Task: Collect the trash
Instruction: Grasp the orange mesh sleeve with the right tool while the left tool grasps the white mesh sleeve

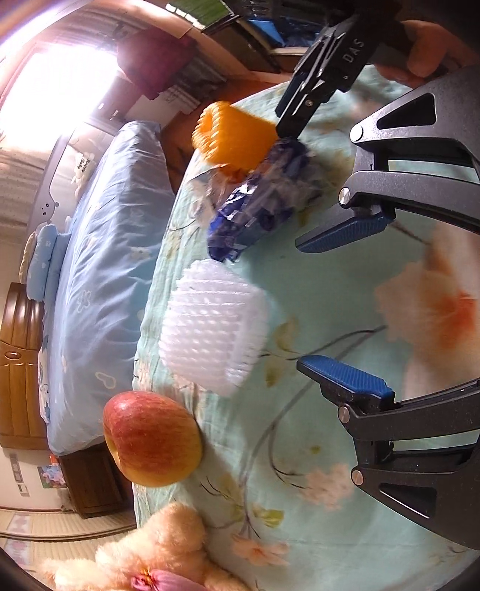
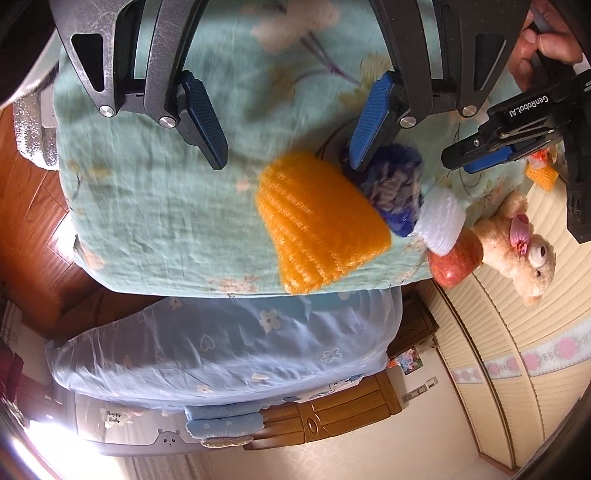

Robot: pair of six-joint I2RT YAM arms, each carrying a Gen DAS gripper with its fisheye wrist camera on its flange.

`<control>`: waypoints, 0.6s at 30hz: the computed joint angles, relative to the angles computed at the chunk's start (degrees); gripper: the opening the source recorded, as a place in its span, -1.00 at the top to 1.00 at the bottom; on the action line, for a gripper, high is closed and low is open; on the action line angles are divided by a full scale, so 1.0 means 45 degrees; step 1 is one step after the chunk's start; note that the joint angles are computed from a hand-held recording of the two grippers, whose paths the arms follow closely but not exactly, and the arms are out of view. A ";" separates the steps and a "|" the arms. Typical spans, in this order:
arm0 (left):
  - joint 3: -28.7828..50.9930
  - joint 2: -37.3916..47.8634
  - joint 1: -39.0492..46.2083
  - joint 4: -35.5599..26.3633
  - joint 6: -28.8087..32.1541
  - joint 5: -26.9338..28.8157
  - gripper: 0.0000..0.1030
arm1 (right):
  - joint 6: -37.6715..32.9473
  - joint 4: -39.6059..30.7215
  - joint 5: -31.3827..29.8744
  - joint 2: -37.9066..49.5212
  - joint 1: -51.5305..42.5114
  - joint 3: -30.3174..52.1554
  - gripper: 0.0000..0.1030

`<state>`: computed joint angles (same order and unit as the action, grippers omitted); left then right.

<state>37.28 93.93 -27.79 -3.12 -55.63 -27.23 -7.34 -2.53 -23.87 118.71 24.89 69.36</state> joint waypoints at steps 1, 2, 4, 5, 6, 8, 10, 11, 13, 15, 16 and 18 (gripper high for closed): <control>0.0002 0.0060 0.0155 0.0194 0.0134 0.0115 -0.14 | 0.0035 -0.0070 -0.0032 0.0123 0.0001 0.0180 -0.35; 0.0010 0.0141 0.0333 0.0396 0.0268 0.0244 -0.14 | 0.0077 -0.0146 -0.0066 0.0267 0.0005 0.0400 -0.35; 0.0128 0.0341 0.0548 0.0570 0.0420 0.0360 -0.14 | 0.0091 -0.0271 -0.0095 0.0438 0.0047 0.0700 -0.35; 0.0209 0.0450 0.0643 0.0595 0.0471 0.0346 -0.14 | 0.0073 -0.0351 -0.0086 0.0522 0.0092 0.0842 -0.34; 0.0250 0.0516 0.0700 0.0619 0.0495 0.0341 -0.13 | 0.0065 -0.0382 -0.0077 0.0570 0.0122 0.0906 -0.33; 0.0261 0.0644 0.0864 0.0789 0.0574 0.0494 -0.06 | -0.0019 -0.0513 -0.0070 0.0700 0.0203 0.1108 -0.21; 0.0209 0.0750 0.1035 0.1006 0.0701 0.0829 0.57 | -0.0174 -0.0634 -0.0170 0.0748 0.0281 0.1196 0.07; 0.0187 0.0792 0.1113 0.1089 0.0742 0.0979 0.73 | -0.0243 -0.0659 -0.0189 0.0745 0.0316 0.1189 0.19; 0.0079 0.0716 0.1118 0.1149 0.0745 0.1013 0.96 | -0.0387 -0.0578 -0.0125 0.0627 0.0397 0.1010 0.32; -0.0012 0.0546 0.0905 0.1011 0.0697 0.0678 0.99 | -0.0414 -0.0481 -0.0150 0.0469 0.0402 0.0792 0.41; -0.0070 0.0433 0.0758 0.0915 0.0649 0.0495 0.99 | -0.0406 -0.0471 -0.0210 0.0371 0.0381 0.0667 0.42; -0.0261 0.0152 0.0426 0.0728 0.0449 0.0218 0.99 | -0.0395 -0.0420 -0.0287 0.0174 0.0338 0.0403 0.45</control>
<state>36.10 94.61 -25.87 0.16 -53.62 -26.24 -9.12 -4.42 -25.16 119.50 26.42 71.18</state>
